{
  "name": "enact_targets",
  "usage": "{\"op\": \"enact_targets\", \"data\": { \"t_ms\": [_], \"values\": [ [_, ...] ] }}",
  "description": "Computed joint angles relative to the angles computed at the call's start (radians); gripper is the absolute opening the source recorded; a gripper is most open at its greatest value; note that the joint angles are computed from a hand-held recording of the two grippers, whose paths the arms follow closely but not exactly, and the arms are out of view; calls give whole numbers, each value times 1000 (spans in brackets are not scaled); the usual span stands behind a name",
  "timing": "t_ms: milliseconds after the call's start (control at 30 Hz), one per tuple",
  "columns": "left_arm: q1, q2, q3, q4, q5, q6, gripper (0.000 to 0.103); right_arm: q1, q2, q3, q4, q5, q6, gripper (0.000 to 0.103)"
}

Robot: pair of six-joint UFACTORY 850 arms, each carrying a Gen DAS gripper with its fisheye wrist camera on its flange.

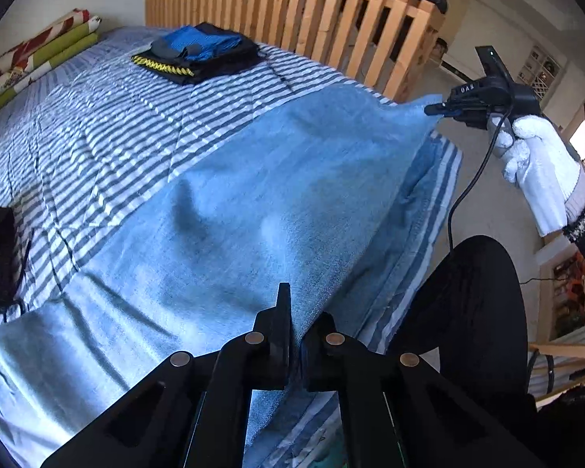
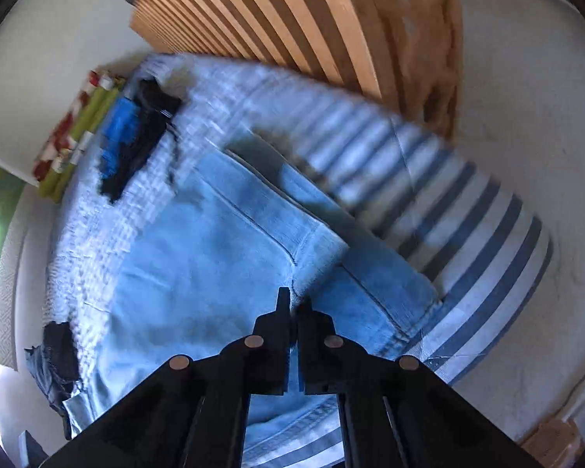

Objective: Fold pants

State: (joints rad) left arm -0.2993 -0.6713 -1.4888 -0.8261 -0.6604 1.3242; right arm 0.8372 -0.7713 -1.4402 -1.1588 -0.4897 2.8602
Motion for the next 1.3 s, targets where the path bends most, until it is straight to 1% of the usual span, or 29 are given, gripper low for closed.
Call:
{"op": "enact_targets", "data": {
  "t_ms": [67,133,200,233,300,333,400,467,500,533,567,600,633,700,767,833,867,933,967,1033,1067,1133,1200,1300],
  "values": [
    [-7,24,38,-14,5,60,2,29,29,1,34,-84,-60,2],
    [-28,16,57,45,16,47,2,48,21,-21,131,-137,-164,2],
    [-49,-8,66,124,37,1,2,48,-10,-42,251,-128,-278,2],
    [-55,-22,63,155,36,-19,3,43,-29,-47,295,-102,-303,2],
    [-58,-33,66,164,37,-20,4,33,-63,-52,347,-59,-322,2],
    [-53,-39,60,156,23,-13,4,28,-79,-65,396,-56,-379,2],
    [-44,-46,43,153,-15,-17,6,24,-109,-102,476,-74,-488,2],
    [-41,-50,32,172,-37,-35,8,25,-124,-139,526,-121,-575,2],
    [-40,-50,30,190,-43,-45,12,26,-126,-148,537,-132,-601,2],
    [-37,-45,35,198,-50,-48,20,26,-122,-150,552,-136,-628,2],
    [-31,-39,40,201,-60,-53,24,25,-111,-138,567,-129,-649,3],
    [-21,-29,47,192,-84,-52,29,26,-96,-126,584,-129,-659,10],
    [-9,-16,57,179,-112,-40,31,34,-81,-108,570,-145,-629,15],
    [18,23,88,150,-138,-17,31,57,-54,-96,530,-214,-579,16],
    [57,57,111,114,-165,-7,31,78,-38,-103,488,-283,-572,16],
    [97,75,110,101,-155,-33,31,103,-24,-110,376,-343,-521,16],
    [111,80,107,102,-133,-46,31,111,-19,-114,320,-354,-501,16],
    [140,76,83,126,-70,-102,31,113,-19,-134,213,-351,-483,16],
    [156,64,60,139,-53,-146,31,109,-25,-151,188,-349,-507,16],
    [180,36,12,153,-45,-224,31,95,-50,-207,174,-363,-600,19],
    [188,22,-7,160,-37,-246,31,82,-58,-223,164,-347,-636,20],
    [188,8,-18,202,19,-291,31,50,-59,-223,150,-283,-655,26],
    [191,-14,-35,221,15,-330,31,10,-73,-239,184,-249,-725,27],
    [198,-38,-49,240,17,-354,31,-44,-120,-306,290,-236,-919,27]
  ]
}}
